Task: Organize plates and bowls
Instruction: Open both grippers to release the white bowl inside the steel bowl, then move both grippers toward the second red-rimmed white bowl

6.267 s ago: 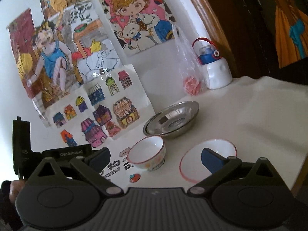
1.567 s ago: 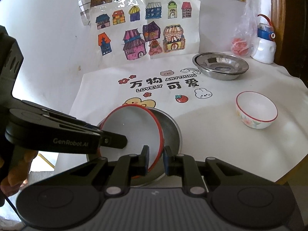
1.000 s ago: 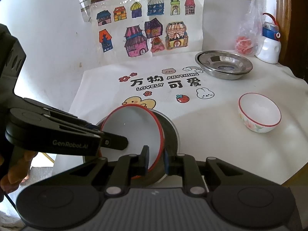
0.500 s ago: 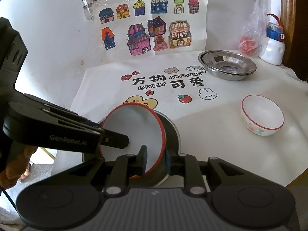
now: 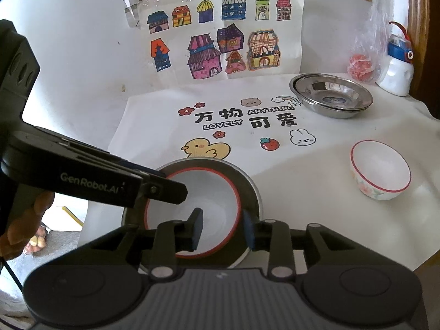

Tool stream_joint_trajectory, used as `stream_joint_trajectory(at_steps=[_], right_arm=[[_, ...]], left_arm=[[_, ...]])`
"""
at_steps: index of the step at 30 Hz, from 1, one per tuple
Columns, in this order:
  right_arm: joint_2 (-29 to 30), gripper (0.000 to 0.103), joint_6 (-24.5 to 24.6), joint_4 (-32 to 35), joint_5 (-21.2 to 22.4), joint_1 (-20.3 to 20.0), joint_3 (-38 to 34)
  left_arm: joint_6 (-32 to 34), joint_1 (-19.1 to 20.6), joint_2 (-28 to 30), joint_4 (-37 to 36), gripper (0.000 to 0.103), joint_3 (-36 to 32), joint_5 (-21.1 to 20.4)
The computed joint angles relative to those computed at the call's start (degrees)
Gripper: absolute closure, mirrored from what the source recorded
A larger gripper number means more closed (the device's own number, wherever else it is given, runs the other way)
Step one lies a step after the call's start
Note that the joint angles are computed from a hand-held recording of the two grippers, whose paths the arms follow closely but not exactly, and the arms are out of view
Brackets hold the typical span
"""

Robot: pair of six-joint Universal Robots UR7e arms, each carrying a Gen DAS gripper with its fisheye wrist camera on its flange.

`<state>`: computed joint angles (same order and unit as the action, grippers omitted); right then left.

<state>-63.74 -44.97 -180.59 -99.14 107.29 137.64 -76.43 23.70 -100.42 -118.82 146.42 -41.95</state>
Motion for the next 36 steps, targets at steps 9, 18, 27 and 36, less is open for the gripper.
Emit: stream_joint_trajectory(at_steps=[9, 18, 27, 36], right_arm=[[-3.8, 0.041, -0.6, -0.5, 4.4, -1.9, 1.4], [-5.2, 0.023, 1.7, -5.2, 6.1, -5.3, 0.5], [-3.4, 0.01, 3.9, -13.1, 6.9, -10.5, -2.2], [1.2, 0.005, 5.8, -17.8, 6.2, -14.8, -7.0]], left_arm=[[1.0, -0.1, -1.0, -1.8, 0.065, 0.4, 0.9], [4.2, 0.2, 1.8, -5.5, 0.042, -1.5, 5.5], [18.7, 5.7, 13.8, -22.0, 0.024, -6.1, 7.6], [31.4, 12.1, 26.3, -34.7, 0.005, -12.8, 7.2]])
